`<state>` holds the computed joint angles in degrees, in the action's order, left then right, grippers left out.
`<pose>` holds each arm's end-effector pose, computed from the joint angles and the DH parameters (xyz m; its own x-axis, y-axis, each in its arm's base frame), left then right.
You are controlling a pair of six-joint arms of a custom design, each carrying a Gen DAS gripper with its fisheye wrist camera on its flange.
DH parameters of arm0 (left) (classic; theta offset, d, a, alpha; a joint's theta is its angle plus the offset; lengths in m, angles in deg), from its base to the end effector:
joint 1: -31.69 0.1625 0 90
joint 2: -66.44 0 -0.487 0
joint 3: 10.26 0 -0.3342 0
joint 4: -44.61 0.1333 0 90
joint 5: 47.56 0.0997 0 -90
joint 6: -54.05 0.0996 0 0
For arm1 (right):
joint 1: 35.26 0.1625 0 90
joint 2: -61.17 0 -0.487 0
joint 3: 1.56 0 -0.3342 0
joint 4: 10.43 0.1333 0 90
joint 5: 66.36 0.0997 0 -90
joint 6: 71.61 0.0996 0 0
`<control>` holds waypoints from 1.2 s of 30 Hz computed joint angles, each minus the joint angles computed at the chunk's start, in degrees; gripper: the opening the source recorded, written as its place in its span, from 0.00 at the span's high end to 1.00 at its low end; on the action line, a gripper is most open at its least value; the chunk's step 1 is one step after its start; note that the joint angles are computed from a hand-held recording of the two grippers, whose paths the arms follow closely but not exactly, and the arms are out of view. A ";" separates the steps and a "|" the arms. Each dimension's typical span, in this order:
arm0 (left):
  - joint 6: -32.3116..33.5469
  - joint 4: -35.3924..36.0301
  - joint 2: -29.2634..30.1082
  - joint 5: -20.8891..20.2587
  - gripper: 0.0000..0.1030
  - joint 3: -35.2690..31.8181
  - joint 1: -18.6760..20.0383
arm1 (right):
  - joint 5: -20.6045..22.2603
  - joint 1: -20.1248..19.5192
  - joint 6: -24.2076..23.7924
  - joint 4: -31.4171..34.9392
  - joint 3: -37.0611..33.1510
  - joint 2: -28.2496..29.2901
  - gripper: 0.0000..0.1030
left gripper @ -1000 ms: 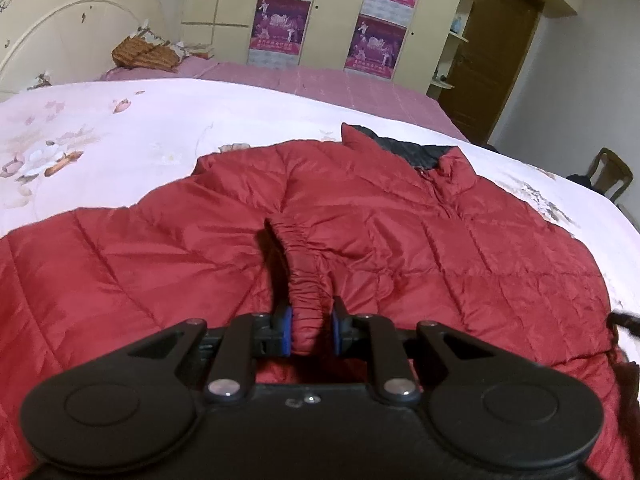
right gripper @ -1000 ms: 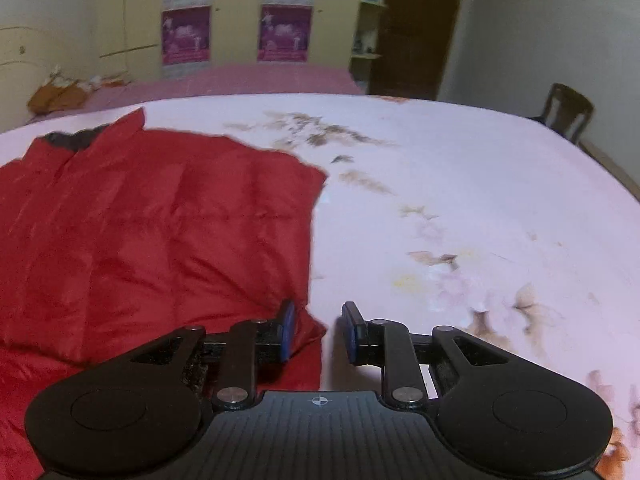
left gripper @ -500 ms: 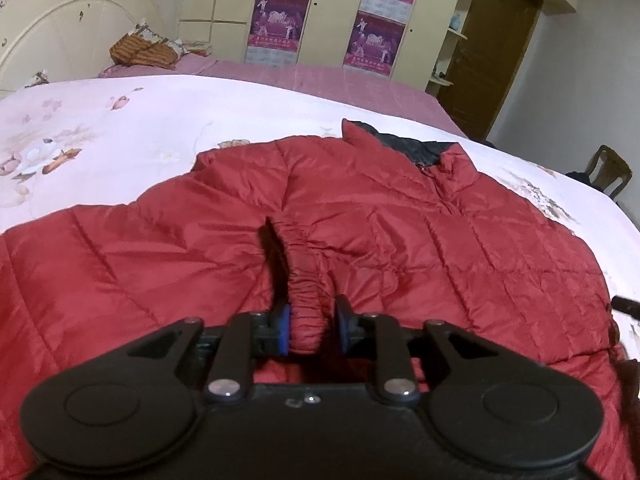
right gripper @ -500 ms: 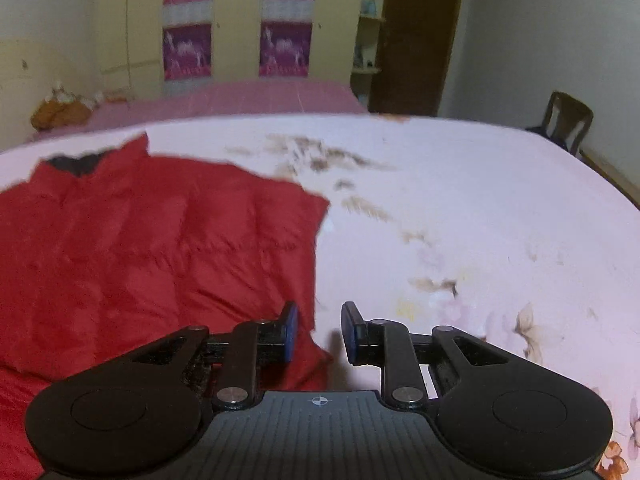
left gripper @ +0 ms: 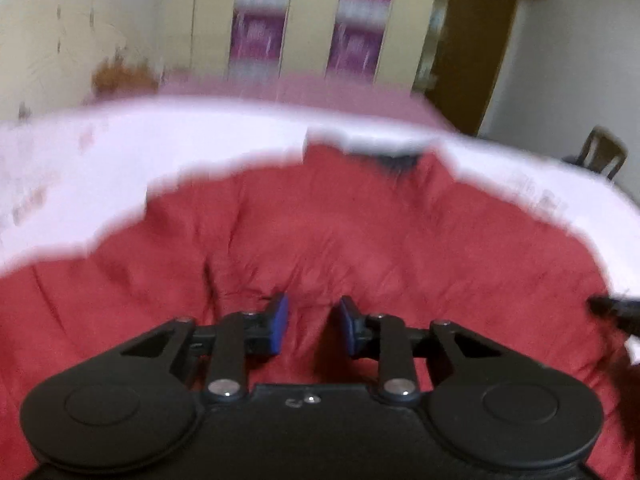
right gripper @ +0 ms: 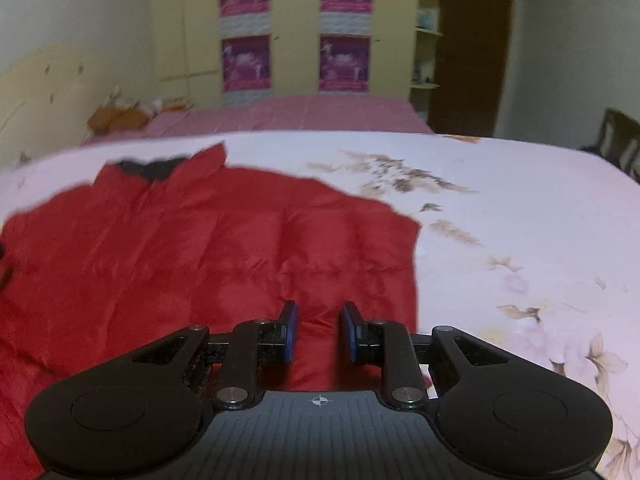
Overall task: Fold large clothes
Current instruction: 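Open the right gripper and release the sleeve onto the jacket, then grasp the other red sleeve cuff with the left gripper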
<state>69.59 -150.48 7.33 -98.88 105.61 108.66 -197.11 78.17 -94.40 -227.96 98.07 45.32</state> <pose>0.0648 -0.5873 0.3237 -0.7940 -0.0951 -0.6004 0.3764 0.6987 -0.6084 0.3127 -0.5499 -0.0223 -0.6950 -0.1526 0.7026 -0.6036 0.6548 -0.4549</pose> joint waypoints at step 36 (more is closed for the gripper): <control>4.26 -2.53 1.07 1.78 0.74 1.43 -2.04 | -4.09 -1.19 4.51 8.20 -2.41 -2.30 0.77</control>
